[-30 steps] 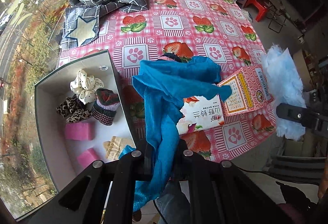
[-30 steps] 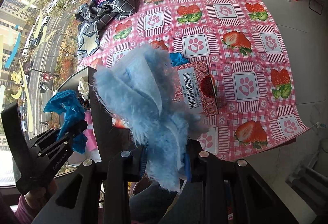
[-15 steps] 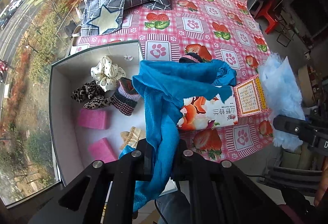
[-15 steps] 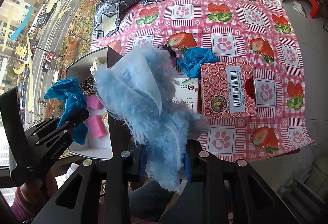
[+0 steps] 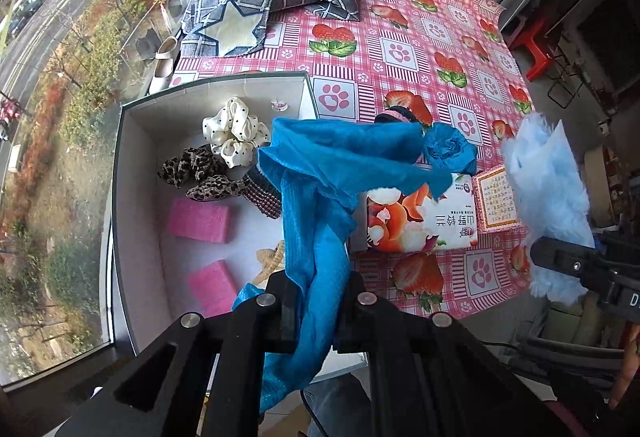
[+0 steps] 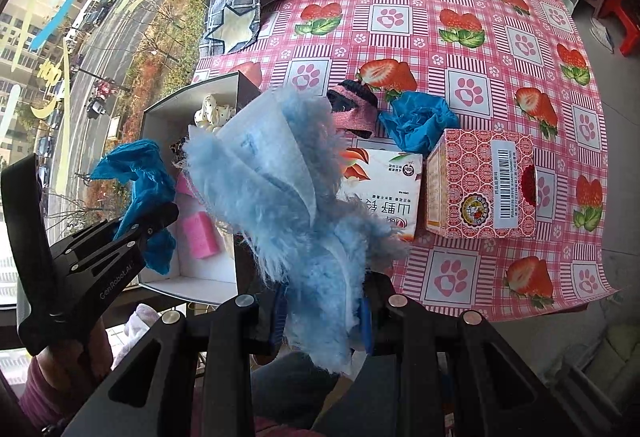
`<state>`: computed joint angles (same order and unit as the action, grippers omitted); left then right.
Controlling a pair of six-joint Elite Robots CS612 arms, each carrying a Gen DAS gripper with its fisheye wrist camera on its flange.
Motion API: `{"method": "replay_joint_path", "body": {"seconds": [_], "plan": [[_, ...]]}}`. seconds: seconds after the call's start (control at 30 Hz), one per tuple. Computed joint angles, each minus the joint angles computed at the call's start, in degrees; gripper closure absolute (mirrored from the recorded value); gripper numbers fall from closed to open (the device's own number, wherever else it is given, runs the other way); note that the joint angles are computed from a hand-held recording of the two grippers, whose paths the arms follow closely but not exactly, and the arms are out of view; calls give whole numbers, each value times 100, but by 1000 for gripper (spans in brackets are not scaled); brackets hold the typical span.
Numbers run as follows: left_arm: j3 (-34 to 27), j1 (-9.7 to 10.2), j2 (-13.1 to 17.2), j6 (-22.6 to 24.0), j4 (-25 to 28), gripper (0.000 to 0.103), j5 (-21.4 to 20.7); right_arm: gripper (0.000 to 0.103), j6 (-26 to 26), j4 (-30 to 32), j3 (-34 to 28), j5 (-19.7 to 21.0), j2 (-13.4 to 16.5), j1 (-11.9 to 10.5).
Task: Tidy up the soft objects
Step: 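Lift the blue cloth and light-blue fluffy item with both grippers toward the white box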
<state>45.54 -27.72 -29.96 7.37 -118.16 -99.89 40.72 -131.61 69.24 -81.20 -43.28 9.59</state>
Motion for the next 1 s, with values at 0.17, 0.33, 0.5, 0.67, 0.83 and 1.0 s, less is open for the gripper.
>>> {"method": "replay_joint_path", "body": {"seconds": [0.17,0.33,0.5,0.67,0.83,1.0], "plan": [[-6,40,9,-95,3,93,10,74,-112,130,-172,48,96,26],[-7,87,21,-234,28,93,19,74,-287,310,-387,102,209,53],[21,136,18,-375,-3,93,20,74,-472,518,-637,146,336,83],[26,191,25,-564,1,93,45,74,-707,746,-925,193,485,116],[19,230,46,-717,50,93,60,74,-954,1008,-1248,213,651,161],[-36,263,92,-868,107,93,82,74,-1184,1268,-1625,252,839,205]]}}
